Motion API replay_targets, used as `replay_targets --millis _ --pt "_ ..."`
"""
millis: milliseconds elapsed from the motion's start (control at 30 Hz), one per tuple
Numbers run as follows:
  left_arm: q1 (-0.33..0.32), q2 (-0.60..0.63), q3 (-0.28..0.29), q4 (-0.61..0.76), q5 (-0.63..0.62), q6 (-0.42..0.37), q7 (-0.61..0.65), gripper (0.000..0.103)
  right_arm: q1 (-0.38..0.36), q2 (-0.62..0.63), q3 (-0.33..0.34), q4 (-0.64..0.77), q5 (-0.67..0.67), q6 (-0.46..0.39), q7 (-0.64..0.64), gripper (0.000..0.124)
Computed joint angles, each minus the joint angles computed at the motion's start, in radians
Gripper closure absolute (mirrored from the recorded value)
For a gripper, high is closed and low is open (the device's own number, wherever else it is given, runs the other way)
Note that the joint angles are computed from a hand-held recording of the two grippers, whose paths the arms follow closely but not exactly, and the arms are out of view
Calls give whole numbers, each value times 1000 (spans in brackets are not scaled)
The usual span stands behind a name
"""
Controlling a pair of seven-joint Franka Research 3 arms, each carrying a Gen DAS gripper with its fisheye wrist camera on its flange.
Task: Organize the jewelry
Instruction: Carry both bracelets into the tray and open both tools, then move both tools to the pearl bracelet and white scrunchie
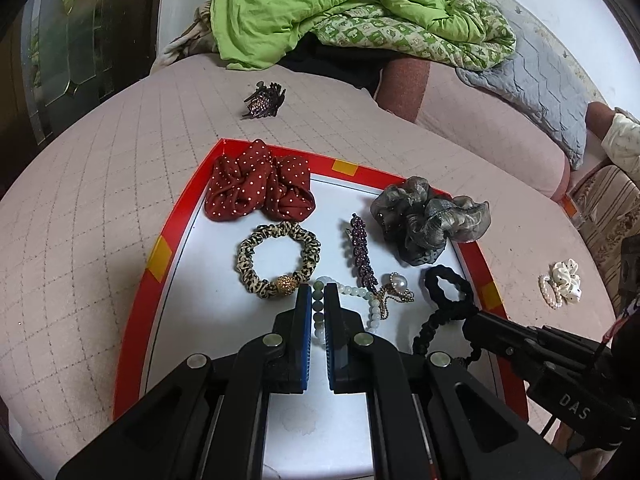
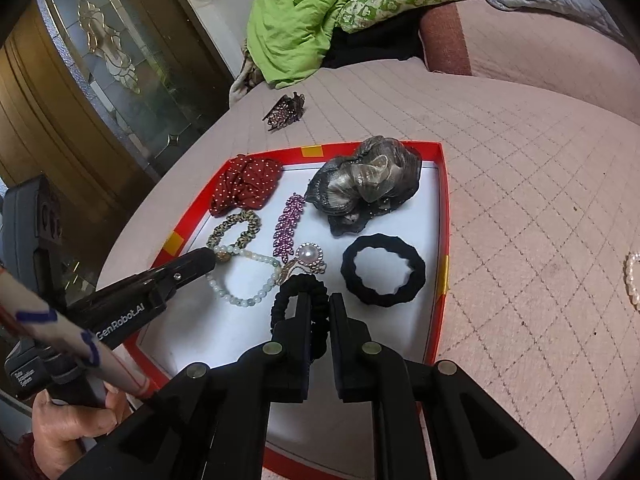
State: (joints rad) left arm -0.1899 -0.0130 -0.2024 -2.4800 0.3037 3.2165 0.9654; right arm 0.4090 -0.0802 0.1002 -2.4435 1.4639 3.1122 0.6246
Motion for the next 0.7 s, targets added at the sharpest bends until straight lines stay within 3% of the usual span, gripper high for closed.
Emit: replay_targets --millis 133,233,400,567,700 --pt "33 3 -5 14 150 -7 -133 97 -4 14 1 -4 -87 16 83 113" --pt "33 5 -1 18 185 -12 -162 97 -7 23 -2 -8 -138 13 131 113" --pt "39 7 4 22 241 -8 -207 97 -3 30 -2 -5 -135 19 128 113" --pt "56 9 13 40 416 -7 -371 97 -7 28 -5 -6 -130 15 129 112" --pt "59 9 17 49 478 -8 -429 97 -5 18 -7 -9 -105 18 106 111"
